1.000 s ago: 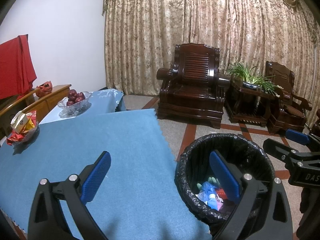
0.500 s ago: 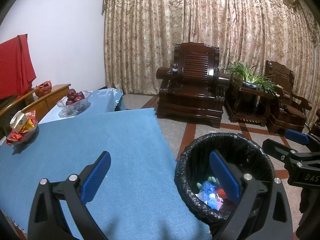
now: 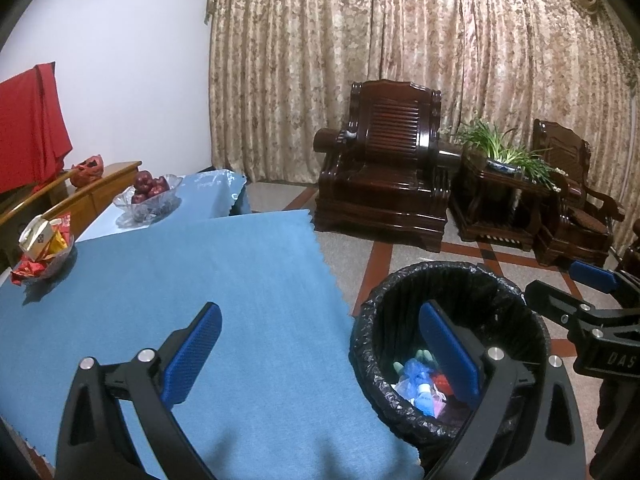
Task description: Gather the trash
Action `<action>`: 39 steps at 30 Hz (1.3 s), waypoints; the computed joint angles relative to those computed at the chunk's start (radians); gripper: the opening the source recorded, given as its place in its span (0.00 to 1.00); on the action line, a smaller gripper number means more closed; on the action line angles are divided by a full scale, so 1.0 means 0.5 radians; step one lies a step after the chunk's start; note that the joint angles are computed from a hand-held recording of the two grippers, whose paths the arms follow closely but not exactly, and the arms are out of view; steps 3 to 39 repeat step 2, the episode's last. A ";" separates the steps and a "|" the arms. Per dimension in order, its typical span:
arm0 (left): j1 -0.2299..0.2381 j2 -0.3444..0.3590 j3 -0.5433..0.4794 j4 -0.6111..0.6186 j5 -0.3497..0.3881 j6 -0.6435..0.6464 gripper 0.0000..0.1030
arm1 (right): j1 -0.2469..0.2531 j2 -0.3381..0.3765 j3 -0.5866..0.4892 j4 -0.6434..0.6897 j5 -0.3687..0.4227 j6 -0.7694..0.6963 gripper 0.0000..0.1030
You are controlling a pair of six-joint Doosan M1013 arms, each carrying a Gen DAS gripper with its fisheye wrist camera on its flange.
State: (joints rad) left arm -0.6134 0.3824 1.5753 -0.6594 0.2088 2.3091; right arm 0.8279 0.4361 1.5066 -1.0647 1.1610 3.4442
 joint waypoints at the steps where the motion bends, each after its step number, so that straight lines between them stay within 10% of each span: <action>1: 0.000 0.003 -0.003 0.001 0.001 0.000 0.94 | -0.006 0.003 -0.002 0.003 -0.007 -0.004 0.95; 39: 0.001 0.005 -0.006 0.001 0.002 0.002 0.94 | -0.007 0.004 -0.001 0.005 -0.011 -0.004 0.95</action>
